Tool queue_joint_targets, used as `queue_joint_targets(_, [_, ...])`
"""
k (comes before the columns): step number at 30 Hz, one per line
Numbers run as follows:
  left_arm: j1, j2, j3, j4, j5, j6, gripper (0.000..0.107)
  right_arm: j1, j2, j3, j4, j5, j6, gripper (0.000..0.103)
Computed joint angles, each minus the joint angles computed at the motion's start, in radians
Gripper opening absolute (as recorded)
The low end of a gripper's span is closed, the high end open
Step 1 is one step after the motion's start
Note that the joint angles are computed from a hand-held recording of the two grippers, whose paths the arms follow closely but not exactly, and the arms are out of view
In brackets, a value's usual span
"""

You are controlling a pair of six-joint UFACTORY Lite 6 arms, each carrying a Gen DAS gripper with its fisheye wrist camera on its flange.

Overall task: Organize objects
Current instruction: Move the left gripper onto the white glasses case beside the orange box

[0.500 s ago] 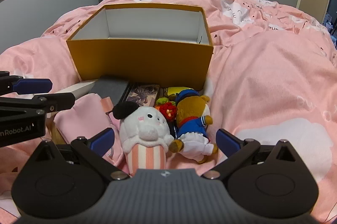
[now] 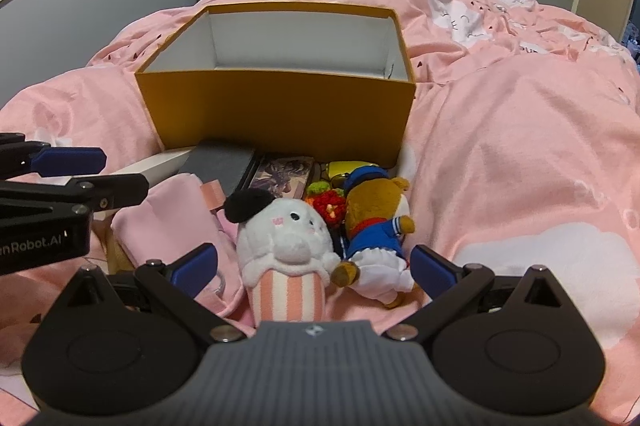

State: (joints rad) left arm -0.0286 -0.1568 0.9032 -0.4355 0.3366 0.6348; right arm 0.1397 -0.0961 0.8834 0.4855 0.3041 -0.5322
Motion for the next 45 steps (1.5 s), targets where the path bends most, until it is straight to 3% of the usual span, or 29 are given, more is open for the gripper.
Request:
queue_joint_targets(8, [0.089,0.046,0.059,-0.028,0.084,0.046,0.048,0.008,-0.001,0.003,0.07,0.003,-0.089,0.098])
queue_joint_targets(10, [0.104,0.063,0.08,0.004,0.1,0.018,0.048,0.011,0.015,0.023,0.089,0.019,-0.125,0.082])
queue_joint_targets(18, [0.184,0.154,0.185,0.004,0.168,0.034,0.044,0.036,0.13,0.154,0.221,0.108,-0.318,0.056])
queue_joint_targets(27, [0.222,0.212,0.216,0.112,0.176,-0.011,0.05,0.103,0.358,0.412,0.271,0.248,-0.361,0.047])
queue_joint_targets(32, [0.265,0.279,0.286,0.003,0.23,0.028,0.049,0.144,0.47,0.559,0.277,0.279,-0.317,0.046])
queue_joint_targets(34, [0.25,0.289,0.293,0.018,0.22,0.013,0.052,0.164,0.508,0.611,0.218,0.263,-0.258,0.036])
queue_joint_targets(41, [0.122,0.361,0.35,0.247,0.173,-0.162,0.056,0.148,0.604,0.723,0.1,0.254,-0.111,0.036])
queue_joint_targets(45, [0.06,0.478,0.46,0.428,0.202,-0.317,0.056,0.146,0.639,0.754,0.057,0.246,-0.086,0.036])
